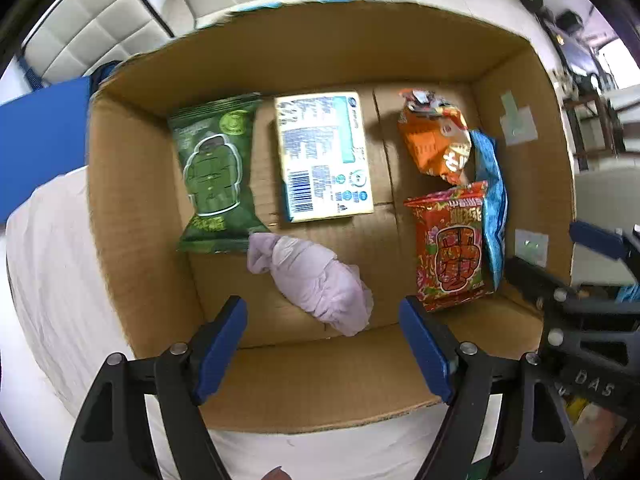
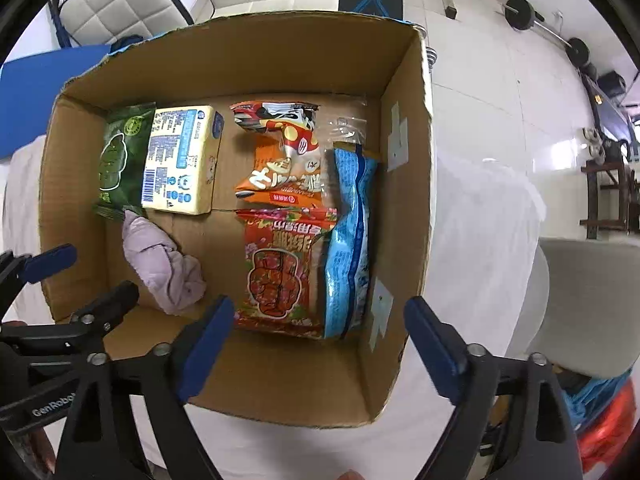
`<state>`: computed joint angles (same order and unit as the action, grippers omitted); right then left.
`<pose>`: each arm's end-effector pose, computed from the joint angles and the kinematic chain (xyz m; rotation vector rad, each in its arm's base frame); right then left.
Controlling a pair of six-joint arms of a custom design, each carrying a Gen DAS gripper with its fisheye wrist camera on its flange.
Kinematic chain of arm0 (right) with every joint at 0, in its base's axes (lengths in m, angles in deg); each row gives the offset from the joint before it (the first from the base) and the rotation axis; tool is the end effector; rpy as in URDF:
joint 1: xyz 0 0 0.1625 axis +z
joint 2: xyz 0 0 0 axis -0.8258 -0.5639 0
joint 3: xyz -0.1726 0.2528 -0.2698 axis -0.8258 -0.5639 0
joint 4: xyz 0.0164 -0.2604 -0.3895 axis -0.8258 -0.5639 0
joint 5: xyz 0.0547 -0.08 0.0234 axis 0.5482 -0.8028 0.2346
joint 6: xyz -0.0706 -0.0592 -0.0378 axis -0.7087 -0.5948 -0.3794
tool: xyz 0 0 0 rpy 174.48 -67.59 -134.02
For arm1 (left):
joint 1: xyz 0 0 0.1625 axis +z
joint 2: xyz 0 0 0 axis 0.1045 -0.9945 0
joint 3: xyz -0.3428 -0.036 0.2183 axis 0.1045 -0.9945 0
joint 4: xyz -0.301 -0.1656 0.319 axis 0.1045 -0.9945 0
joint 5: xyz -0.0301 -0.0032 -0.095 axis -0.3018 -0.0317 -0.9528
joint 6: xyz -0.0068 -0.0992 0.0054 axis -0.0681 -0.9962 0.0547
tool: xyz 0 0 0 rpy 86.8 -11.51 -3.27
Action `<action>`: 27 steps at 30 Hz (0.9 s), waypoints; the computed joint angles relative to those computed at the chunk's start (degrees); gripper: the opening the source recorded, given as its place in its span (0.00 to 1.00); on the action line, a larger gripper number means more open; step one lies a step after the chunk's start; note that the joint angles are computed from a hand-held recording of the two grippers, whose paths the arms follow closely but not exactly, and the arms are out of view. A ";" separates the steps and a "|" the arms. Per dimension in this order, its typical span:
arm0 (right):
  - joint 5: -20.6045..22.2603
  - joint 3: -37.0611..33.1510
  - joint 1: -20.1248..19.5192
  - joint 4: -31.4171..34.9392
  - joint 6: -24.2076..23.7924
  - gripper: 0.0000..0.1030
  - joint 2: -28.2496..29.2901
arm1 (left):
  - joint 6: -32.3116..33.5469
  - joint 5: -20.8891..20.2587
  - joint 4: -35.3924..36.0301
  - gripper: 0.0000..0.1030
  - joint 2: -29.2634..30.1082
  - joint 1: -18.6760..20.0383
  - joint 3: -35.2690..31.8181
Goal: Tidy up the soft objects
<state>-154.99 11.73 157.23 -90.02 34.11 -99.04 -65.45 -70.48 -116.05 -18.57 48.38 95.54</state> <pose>0.1998 -0.6449 0.1659 0.0141 -2.3674 -0.1015 -0.2447 -0.6556 0.1157 0.1713 2.3849 0.2004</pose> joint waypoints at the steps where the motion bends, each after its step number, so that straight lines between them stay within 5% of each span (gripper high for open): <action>1: 0.09 0.38 0.04 -0.53 0.09 0.92 -0.29 | -0.71 -0.09 -0.06 0.79 -0.53 -0.01 0.42; 4: 0.62 2.08 0.11 -2.02 0.65 1.00 -1.38 | -2.74 -0.24 -1.93 0.92 -2.91 0.12 2.61; 27: 0.37 8.14 3.43 -8.81 2.33 1.00 -5.75 | -10.32 7.87 -6.31 0.92 -13.52 -3.75 12.22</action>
<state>-154.63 19.87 160.66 -98.82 36.43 -104.79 -75.77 -62.60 -122.36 -32.09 44.63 107.77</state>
